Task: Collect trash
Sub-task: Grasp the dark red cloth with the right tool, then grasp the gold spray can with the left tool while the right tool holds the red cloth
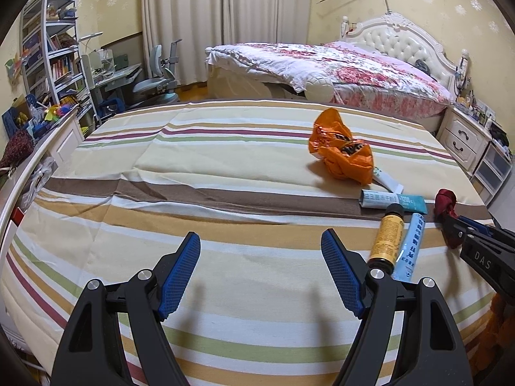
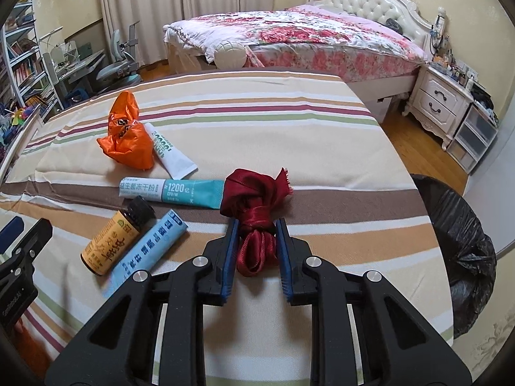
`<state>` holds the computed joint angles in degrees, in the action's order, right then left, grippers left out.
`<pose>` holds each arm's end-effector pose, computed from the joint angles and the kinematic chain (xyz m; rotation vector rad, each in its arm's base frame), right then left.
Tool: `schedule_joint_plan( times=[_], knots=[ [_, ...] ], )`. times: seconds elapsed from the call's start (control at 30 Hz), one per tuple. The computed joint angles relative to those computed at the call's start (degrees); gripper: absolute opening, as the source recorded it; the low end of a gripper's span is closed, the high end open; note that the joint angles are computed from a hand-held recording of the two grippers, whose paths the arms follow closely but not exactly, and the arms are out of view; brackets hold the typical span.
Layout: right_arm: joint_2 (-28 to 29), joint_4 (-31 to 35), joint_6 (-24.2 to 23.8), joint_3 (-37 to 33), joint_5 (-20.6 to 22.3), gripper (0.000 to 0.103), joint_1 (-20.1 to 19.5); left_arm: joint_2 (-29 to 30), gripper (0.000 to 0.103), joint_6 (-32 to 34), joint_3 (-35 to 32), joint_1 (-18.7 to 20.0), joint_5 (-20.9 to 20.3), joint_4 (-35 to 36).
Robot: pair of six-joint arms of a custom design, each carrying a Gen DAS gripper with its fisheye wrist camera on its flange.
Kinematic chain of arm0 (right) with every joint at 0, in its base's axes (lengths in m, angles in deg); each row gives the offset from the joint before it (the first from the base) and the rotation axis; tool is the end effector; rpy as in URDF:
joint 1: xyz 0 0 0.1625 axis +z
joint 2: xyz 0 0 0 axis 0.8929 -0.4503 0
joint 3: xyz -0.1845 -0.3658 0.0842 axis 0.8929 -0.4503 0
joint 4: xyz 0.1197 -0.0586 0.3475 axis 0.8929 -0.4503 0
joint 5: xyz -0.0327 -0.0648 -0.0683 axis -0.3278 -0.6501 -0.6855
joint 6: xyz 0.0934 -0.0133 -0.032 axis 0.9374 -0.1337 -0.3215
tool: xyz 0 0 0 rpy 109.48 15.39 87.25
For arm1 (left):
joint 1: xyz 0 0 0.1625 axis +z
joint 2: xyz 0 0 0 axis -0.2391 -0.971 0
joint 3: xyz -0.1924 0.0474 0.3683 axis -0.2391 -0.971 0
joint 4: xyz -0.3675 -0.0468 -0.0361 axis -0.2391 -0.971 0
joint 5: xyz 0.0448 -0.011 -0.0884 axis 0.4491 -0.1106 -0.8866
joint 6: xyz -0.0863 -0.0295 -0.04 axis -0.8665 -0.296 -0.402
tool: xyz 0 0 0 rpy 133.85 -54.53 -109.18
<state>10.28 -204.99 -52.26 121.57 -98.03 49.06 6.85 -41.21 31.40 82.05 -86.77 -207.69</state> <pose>0.3770 -0.7159 -0.0802 0.8012 -2.3383 0.6395 -0.0110 -0.6269 0.3133 -0.0812 1.9970 -1.0747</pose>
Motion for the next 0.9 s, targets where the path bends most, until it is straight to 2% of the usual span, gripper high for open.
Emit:
schedule_joint_plan(
  times=[0.33, 0.57, 0.73, 0.9],
  knots=[
    [-5.1, -7.1, -1.8, 10.1, -1.7, 0.022, -1.2, 2.3, 0.075, 3.5, -1.5, -0.8, -2.1, -0.4],
    [-6.6, -7.9, -1.1, 12.1, -0.4, 0.022, -2.2, 4.1, 0.075, 5.1, -3.6, -1.3, -3.7, 1.7],
    [-6.7, -8.3, -1.3, 12.5, 0.1, 0.023, -2.4, 5.0, 0.075, 5.2, -5.6, -1.0, -5.1, 5.9],
    [-7.0, -8.4, -1.3, 12.9, 0.8, 0.023, -2.6, 4.6, 0.056, 1.6, -7.1, -0.2, -7.2, 12.8]
  ],
)
